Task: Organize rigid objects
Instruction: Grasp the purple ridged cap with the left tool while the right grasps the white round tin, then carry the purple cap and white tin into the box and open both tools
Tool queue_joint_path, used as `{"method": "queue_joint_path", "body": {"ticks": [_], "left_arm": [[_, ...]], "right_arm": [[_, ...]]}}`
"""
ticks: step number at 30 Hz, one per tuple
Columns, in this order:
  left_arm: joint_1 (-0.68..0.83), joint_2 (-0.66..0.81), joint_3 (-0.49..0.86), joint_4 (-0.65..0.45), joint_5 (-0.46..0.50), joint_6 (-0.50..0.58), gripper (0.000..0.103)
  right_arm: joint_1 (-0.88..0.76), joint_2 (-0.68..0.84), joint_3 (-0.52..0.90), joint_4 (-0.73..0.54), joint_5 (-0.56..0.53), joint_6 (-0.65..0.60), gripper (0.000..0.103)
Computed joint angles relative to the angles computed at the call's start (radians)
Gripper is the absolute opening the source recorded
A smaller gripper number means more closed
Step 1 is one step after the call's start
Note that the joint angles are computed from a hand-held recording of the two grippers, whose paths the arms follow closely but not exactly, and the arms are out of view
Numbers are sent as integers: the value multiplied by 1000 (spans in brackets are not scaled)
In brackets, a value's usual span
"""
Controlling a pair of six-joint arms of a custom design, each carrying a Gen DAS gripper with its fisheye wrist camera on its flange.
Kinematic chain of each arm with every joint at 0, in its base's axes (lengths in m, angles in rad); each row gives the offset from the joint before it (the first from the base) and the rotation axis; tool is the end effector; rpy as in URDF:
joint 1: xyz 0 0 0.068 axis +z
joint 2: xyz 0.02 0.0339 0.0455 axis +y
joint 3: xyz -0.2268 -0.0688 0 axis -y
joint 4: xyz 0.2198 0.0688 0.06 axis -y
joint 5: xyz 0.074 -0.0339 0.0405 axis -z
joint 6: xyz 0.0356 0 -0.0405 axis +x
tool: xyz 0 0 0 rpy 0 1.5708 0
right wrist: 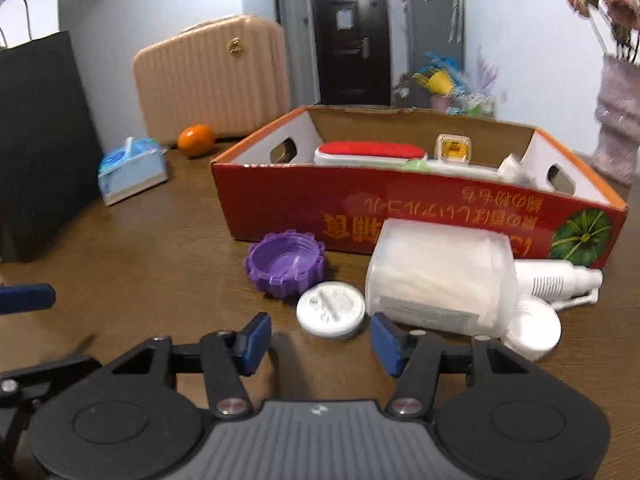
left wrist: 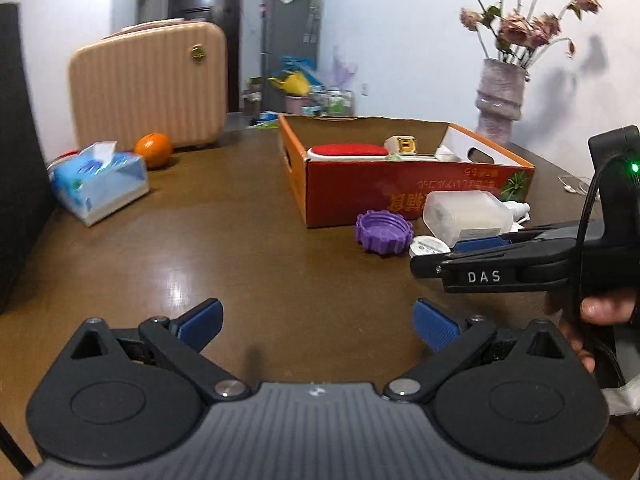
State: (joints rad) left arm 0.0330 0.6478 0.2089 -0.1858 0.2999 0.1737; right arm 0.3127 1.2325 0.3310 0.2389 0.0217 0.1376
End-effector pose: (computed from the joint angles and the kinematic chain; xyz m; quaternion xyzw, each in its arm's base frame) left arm 0.1515 -0.0055 0.1481 0.1298 0.8732 -0.0858 0.4618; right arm 0.2044 0.0653 0.1249 -0.0738 0.8956 0.0884 0.4297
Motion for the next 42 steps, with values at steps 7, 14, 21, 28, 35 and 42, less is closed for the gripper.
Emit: {"method": "queue_joint_path", "body": {"ticks": [7, 14, 21, 28, 35, 42], "left_arm": [[-19, 398, 151, 193, 97, 80, 103], [-181, 671, 277, 357, -4, -51, 98], [-324, 867, 360, 475, -187, -138, 74], [-372, 818, 347, 412, -267, -176, 53], [-500, 357, 166, 191, -418, -308, 53], [-747, 53, 121, -90, -584, -471, 53]], "right_arm": [[65, 60, 2, 65, 107, 32, 37], [-85, -219, -134, -70, -93, -61, 37], [-386, -672, -238, -443, -257, -281, 38], [-523, -563, -223, -364, -388, -323, 39], [-623, -738, -241, -527, -530, -368, 39], [-893, -1028, -200, -895, -768, -513, 39]]}}
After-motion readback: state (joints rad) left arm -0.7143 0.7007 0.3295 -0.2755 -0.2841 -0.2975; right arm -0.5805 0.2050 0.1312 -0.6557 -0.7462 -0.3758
